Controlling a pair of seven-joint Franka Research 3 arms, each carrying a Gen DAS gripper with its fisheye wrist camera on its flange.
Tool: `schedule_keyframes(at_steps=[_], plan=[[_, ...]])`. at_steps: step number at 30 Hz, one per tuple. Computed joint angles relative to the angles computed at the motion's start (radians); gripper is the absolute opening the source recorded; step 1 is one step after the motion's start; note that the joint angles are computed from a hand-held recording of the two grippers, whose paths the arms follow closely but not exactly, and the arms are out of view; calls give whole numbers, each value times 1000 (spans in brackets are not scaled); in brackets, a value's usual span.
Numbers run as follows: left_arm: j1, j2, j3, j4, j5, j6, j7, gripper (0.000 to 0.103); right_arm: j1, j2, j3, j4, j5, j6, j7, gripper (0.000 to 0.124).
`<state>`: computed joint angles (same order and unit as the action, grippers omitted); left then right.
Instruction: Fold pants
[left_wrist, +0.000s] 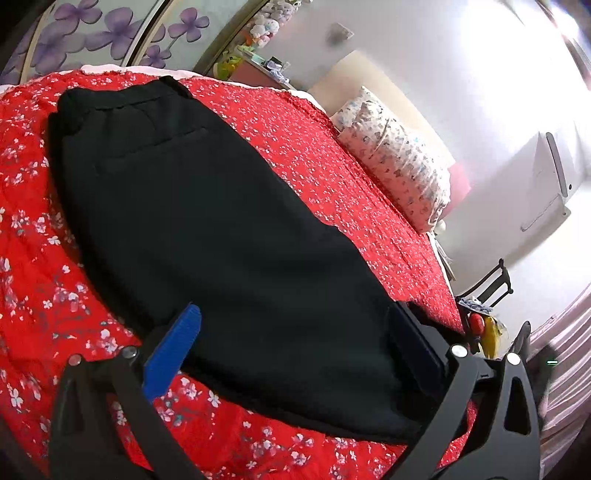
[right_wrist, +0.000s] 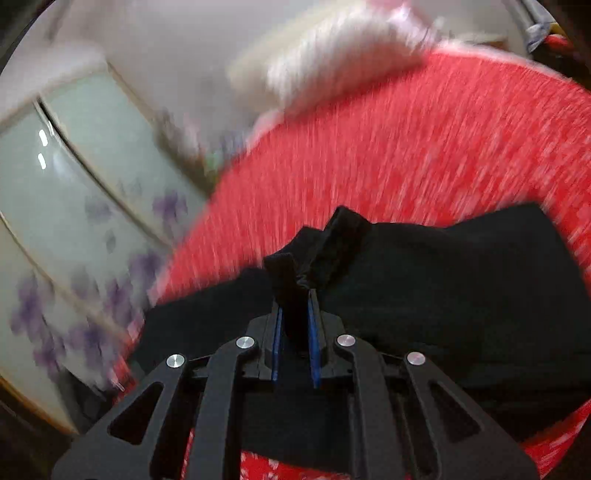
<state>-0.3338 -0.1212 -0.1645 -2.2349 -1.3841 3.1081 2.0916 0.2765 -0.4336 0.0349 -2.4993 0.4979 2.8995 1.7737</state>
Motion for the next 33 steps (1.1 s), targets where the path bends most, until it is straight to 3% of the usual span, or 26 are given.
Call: schedule_keyframes(at_steps=[1, 5, 10, 11, 14, 19, 24, 27, 30, 31, 33], plan=[[0, -1, 0, -1, 5, -2, -3, 101, -17, 22, 24, 3, -15, -19, 35, 13], [-2, -12, 9, -1, -33, -26, 33, 101, -13, 20, 30, -6, -18, 40, 68, 13], [10, -12, -2, 3, -59, -29, 45, 101, 108, 23, -20, 29, 35, 158, -23, 12], [11, -12, -5, 5, -60, -25, 46, 101, 99, 29, -14, 35, 33, 140, -40, 12], [11, -13, -11, 2, -47, -18, 42, 101, -13, 101, 91, 78, -109, 5, 63, 13], [-4, -20, -14, 7, -113, 16, 113, 101, -41, 80, 131, 39, -182, 64, 140, 13], [2, -16, -30, 10, -90, 24, 93, 101, -93, 88, 193, 49, -338, 18, 195, 13], [-4, -16, -27, 21, -134, 28, 143, 101, -69, 81, 174, 30, -334, 92, 229, 13], [0, -13, -38, 24, -135, 50, 161, 101, -11, 93, 131, 44, -298, 143, 182, 13], [1, -12, -41, 21, -110, 53, 141, 101, -9, 102, 135, 56, -302, 140, 169, 13], [-2, -8, -37, 20, -83, 49, 112, 101, -37, 139, 165, 108, -354, 33, 161, 14]])
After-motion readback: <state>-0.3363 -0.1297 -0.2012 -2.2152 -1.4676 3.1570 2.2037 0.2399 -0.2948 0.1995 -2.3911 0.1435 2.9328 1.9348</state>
